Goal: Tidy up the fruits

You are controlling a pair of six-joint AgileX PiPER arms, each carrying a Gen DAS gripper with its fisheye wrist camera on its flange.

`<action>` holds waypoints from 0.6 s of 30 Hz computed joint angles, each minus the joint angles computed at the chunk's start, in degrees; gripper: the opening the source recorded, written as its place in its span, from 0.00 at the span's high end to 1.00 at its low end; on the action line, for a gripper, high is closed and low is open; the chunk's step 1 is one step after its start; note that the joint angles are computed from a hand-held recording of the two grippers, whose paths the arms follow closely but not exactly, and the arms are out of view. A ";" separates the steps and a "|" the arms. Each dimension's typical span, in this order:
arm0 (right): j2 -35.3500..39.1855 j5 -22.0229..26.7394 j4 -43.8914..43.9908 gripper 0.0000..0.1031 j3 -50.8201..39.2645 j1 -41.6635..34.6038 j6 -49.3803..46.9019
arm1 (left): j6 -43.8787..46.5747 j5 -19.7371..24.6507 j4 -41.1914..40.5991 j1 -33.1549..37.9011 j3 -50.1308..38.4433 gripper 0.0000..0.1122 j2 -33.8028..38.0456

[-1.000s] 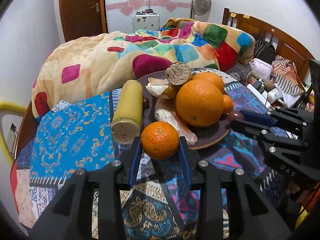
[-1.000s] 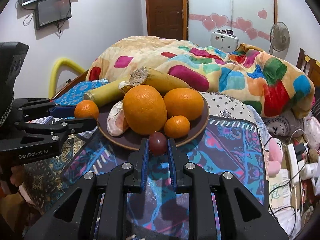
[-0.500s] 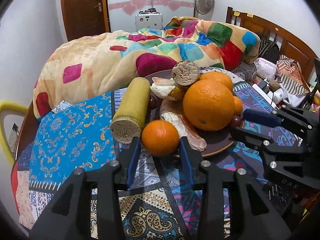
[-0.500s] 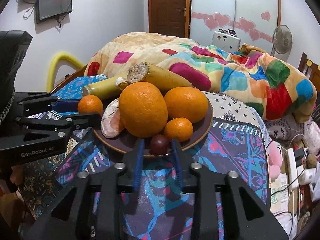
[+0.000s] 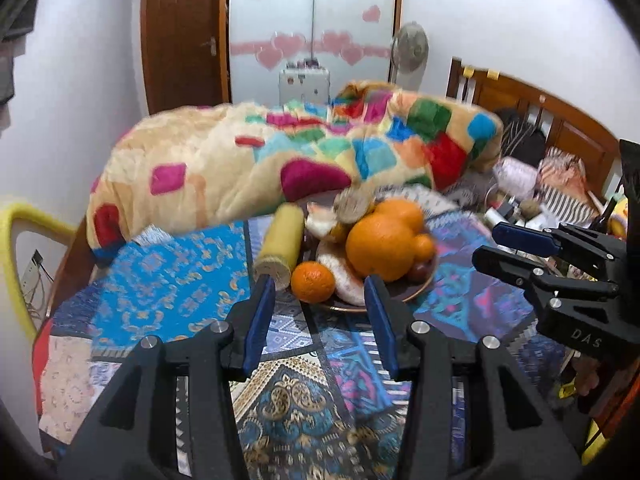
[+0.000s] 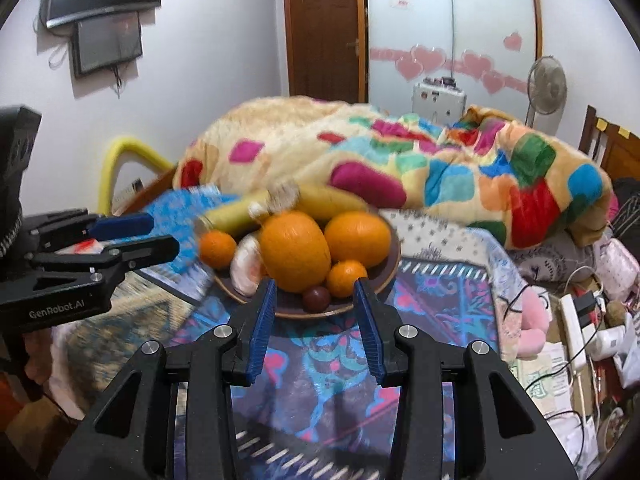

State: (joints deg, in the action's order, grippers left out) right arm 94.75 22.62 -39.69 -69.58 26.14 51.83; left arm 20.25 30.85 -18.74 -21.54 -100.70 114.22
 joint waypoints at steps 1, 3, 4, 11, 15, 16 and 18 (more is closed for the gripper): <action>-2.28 1.00 -2.87 0.64 0.82 1.35 3.14 | 0.84 -1.32 -0.96 0.03 2.16 0.58 -2.02; -5.17 2.63 -7.79 0.64 1.83 3.53 8.12 | 3.75 -4.71 -4.18 0.21 7.90 0.57 -7.53; -7.14 4.21 -11.75 0.64 2.55 5.34 12.10 | 5.76 -6.40 -6.40 0.34 10.81 0.54 -10.26; -15.45 17.69 -32.34 0.64 5.33 19.68 32.18 | 20.83 -13.58 -22.64 1.37 25.81 0.50 -26.33; -17.15 26.66 -39.40 0.63 5.80 28.08 37.71 | 27.39 -17.64 -29.54 1.09 32.26 0.44 -33.60; -17.58 29.03 -41.31 0.58 6.21 30.33 39.61 | 29.55 -19.73 -31.33 0.44 34.57 0.41 -35.98; -18.13 31.96 -43.64 0.52 6.73 33.18 42.16 | 32.61 -22.33 -33.38 -0.57 37.30 0.38 -38.74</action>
State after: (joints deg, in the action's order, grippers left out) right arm 76.63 54.58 -83.33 -62.85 59.32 93.99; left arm 52.87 8.52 -52.12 -22.11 -63.40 75.47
